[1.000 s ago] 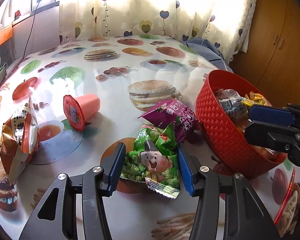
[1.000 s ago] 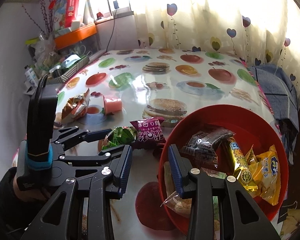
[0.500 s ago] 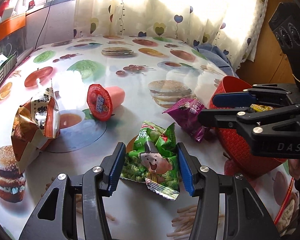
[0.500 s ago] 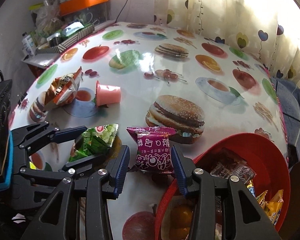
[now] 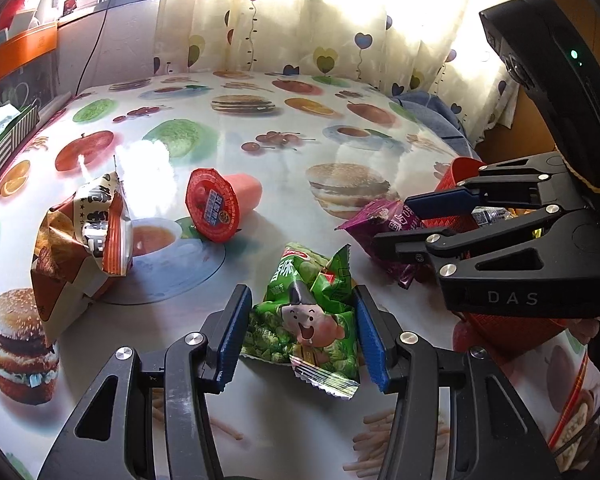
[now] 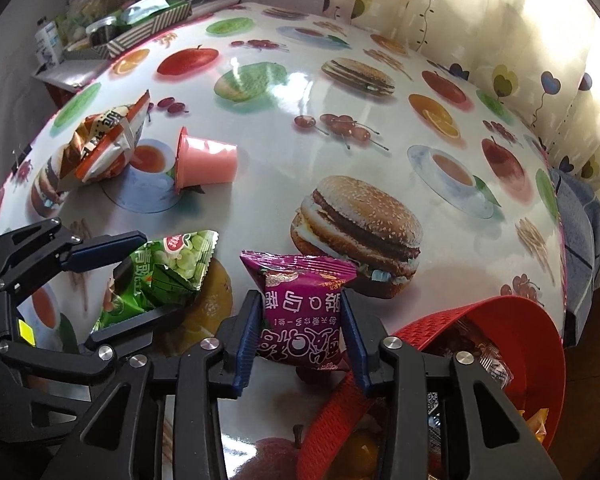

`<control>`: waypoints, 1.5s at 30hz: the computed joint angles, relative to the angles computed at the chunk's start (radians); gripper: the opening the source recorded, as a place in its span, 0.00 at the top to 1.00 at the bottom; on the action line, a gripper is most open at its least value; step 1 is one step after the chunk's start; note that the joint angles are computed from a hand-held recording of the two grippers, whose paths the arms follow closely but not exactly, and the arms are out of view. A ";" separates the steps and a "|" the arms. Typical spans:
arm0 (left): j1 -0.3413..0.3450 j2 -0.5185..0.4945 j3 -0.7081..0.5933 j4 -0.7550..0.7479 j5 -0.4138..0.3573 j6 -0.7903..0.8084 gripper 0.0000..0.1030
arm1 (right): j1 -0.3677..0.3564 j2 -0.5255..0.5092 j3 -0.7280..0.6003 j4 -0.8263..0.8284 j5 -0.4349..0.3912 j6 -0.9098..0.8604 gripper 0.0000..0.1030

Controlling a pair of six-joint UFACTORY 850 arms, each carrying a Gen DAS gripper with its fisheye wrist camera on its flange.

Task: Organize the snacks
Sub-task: 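Close the left tool on the green pea-snack bag while the right grasps the pink bag, then carry the green bag with the left tool toward the basket while the right carries the pink bag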

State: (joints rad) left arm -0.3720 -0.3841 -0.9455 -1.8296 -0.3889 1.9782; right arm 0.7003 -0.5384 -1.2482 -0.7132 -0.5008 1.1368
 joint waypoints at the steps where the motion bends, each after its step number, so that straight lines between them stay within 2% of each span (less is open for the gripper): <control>1: 0.001 0.000 0.000 0.000 0.000 0.000 0.49 | 0.002 -0.001 -0.001 -0.006 0.000 0.001 0.66; 7: 0.006 0.004 0.003 -0.005 0.001 0.003 0.49 | 0.011 0.032 0.046 -0.121 0.055 0.143 0.68; 14: 0.009 0.032 0.026 -0.048 -0.003 0.032 0.49 | 0.035 0.110 0.152 -0.496 0.132 0.631 0.68; 18: 0.012 0.053 0.045 -0.063 -0.005 0.041 0.49 | 0.057 0.144 0.198 -0.693 0.124 0.886 0.68; 23: 0.015 0.080 0.065 -0.058 -0.011 0.033 0.49 | 0.090 0.188 0.242 -0.851 0.087 1.083 0.68; 32: 0.013 0.153 0.109 -0.088 -0.037 0.055 0.49 | 0.132 0.249 0.303 -0.948 0.028 1.237 0.68; 45: -0.007 0.197 0.133 -0.109 -0.027 0.070 0.49 | 0.158 0.295 0.352 -0.980 -0.010 1.300 0.68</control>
